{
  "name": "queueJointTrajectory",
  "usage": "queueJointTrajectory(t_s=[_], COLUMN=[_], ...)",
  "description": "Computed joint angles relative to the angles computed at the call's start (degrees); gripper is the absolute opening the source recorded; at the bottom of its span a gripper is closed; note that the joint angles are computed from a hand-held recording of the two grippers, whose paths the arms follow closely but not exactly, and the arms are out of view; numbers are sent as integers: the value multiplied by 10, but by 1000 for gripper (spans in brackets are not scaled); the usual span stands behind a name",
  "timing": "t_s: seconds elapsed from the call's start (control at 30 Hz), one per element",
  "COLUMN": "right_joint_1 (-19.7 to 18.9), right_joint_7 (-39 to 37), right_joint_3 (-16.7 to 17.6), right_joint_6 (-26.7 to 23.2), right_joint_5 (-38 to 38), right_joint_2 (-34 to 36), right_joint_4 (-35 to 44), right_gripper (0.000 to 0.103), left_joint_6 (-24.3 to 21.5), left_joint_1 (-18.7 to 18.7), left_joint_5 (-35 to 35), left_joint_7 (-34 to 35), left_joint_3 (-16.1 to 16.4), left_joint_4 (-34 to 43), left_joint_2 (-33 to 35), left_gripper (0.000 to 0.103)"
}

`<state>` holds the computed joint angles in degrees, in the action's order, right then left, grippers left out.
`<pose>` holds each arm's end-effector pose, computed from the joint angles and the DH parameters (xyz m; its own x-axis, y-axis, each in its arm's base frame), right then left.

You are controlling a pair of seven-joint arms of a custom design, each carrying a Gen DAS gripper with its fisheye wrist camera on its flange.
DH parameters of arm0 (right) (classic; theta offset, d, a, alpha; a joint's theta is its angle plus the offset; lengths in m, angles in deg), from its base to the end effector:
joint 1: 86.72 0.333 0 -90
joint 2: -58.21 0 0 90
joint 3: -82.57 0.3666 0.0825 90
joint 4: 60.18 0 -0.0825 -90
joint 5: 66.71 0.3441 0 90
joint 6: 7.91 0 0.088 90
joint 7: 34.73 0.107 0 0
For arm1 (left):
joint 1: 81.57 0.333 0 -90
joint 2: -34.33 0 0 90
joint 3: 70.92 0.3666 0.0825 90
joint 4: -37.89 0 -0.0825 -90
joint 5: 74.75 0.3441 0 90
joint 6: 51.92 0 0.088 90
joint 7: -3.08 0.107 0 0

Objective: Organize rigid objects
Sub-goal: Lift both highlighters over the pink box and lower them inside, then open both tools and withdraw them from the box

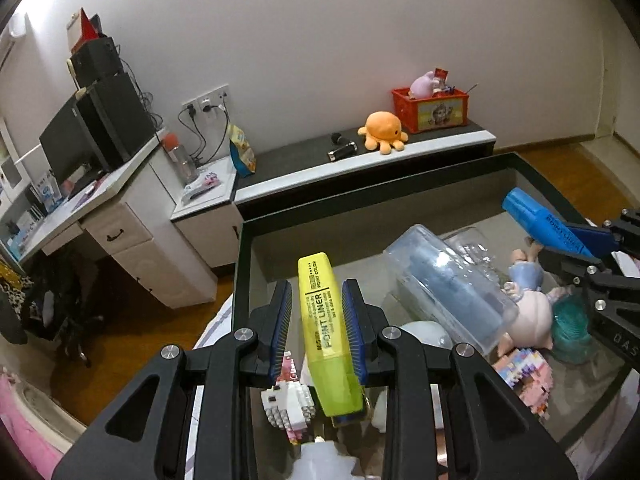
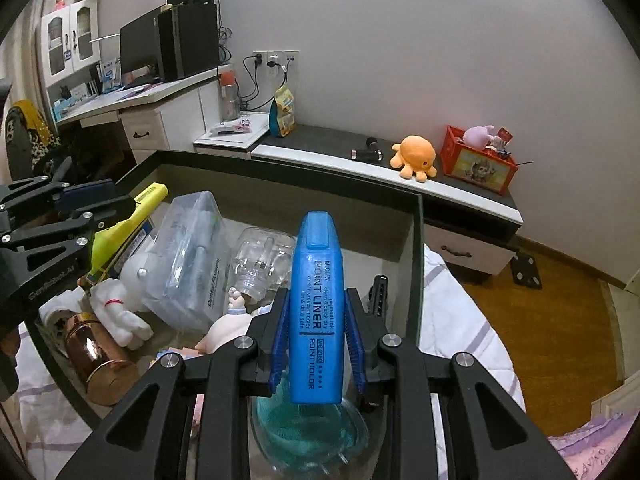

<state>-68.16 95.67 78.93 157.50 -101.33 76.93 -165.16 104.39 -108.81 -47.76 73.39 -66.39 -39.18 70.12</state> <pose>0.6266 0.2070 0.5012 0.0802 -0.9959 0.0410 -0.7019 -0.0857 -0.7071 0.6922 -0.3291 0.5037 -0.3270 -0.9146 -0.2379 -0.5973 0.3951 -0.6980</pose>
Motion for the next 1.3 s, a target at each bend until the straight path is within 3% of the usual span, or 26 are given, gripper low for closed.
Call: queueJointTrajectory(t_s=[0.07,0.13,0.17,0.23,0.3,0.33,0.43,0.47,0.57,0.7,0.83,0.93,1.07,1.3], right_joint_1=[-9,-14,-7,9,25,37,56,58,69,64,61,52,30,6], right_joint_7=[-13,-27,-20,0,31,55,121,140,194,246,298,311,333,377], right_joint_3=[11,20,11,-8,-26,-40,-61,-63,-64,-48,-26,-1,29,83], right_joint_6=[5,14,22,32,48,58,67,69,33,15,-23,-57,-54,-85], right_joint_5=[14,34,26,5,-23,-47,-109,-126,-179,-231,-290,-299,-317,-359], right_joint_2=[2,4,2,-3,-11,-16,-34,-40,-58,-88,-116,-133,-158,-213], right_joint_4=[1,3,0,-3,-10,-14,-22,-25,-21,-28,-34,-40,-61,-96], right_gripper=[27,27,28,41,74,81,83,84,103,103,103,103,103,103], left_joint_6=[-2,1,15,28,47,55,90,99,96,102,122,136,152,170], left_joint_1=[4,9,9,2,3,2,-5,-6,2,19,-2,-3,-31,-48], left_joint_5=[-9,-19,-20,-14,-16,-15,-3,-2,-11,-30,6,26,115,301], left_joint_7=[0,3,-1,-13,-16,-21,-41,-45,-39,-23,-55,-72,-158,-334], left_joint_3=[-4,-10,-8,3,2,5,19,21,11,-16,6,3,36,60], left_joint_4=[8,8,-1,-16,-41,-51,-90,-102,-112,-139,-180,-210,-244,-288], left_joint_2=[6,6,2,-8,-26,-34,-64,-75,-93,-120,-154,-181,-216,-278], left_gripper=[32,60,67,77,83,89,102,103,103,103,103,103,103,103])
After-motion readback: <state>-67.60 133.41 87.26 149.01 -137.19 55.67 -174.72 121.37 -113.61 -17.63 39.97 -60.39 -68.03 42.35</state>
